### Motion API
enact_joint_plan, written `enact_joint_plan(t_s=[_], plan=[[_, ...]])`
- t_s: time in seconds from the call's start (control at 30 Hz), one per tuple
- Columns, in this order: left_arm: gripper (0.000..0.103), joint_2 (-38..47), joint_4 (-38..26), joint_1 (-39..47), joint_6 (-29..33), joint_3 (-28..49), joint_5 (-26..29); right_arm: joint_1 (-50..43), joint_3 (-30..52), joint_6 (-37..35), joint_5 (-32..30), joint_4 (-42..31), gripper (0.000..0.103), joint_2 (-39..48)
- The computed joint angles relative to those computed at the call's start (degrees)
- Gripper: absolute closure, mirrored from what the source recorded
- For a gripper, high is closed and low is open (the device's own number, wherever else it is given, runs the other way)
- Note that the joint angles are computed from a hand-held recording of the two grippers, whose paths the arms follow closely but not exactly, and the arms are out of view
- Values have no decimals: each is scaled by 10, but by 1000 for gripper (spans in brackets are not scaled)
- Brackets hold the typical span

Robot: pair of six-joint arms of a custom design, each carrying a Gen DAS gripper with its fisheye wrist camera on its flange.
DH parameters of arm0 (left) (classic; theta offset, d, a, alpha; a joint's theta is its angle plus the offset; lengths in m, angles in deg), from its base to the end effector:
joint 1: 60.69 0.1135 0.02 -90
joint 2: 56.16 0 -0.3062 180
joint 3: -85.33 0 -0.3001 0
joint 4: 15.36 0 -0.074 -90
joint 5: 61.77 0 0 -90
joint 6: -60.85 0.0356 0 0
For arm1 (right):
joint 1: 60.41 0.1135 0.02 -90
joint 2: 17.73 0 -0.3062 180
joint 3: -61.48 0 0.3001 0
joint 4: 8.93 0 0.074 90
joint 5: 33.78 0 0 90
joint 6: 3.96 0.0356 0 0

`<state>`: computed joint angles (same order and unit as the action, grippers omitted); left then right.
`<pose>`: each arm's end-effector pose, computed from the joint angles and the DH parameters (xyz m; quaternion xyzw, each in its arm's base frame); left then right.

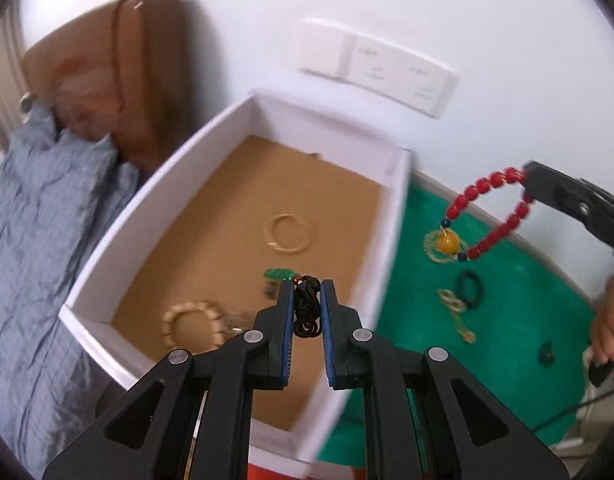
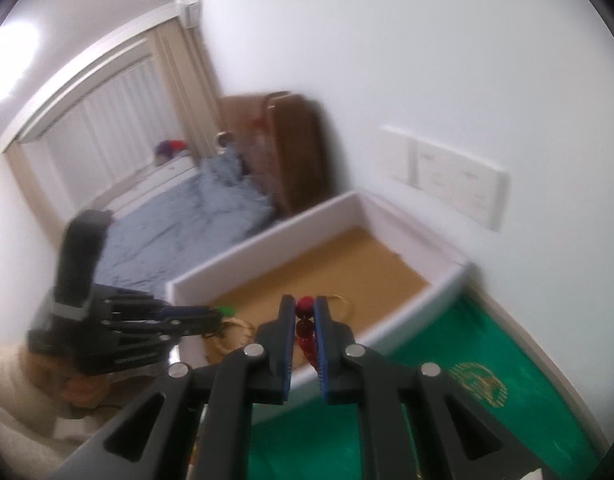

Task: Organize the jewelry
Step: 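Carry the pendant and red bracelet into the white tray and open both tools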

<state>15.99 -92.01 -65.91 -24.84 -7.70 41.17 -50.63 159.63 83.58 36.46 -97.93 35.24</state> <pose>0.2657 -0.0323 0.3859 0.1074 0.9581 -0.1112 0.2409 0.1208 0.0330 0.4964 -0.1635 0.8939 0.1822 0.3755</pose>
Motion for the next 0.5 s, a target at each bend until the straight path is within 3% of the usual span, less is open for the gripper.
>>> enact_joint_plan(t_s=[0.23,0.5], plan=[[92,90,58,67,14,-10,-15,137,-64,73,20,97,93,82],[92,155,119,87,11,-43,-37,198,-118,94,44,192,93,172]])
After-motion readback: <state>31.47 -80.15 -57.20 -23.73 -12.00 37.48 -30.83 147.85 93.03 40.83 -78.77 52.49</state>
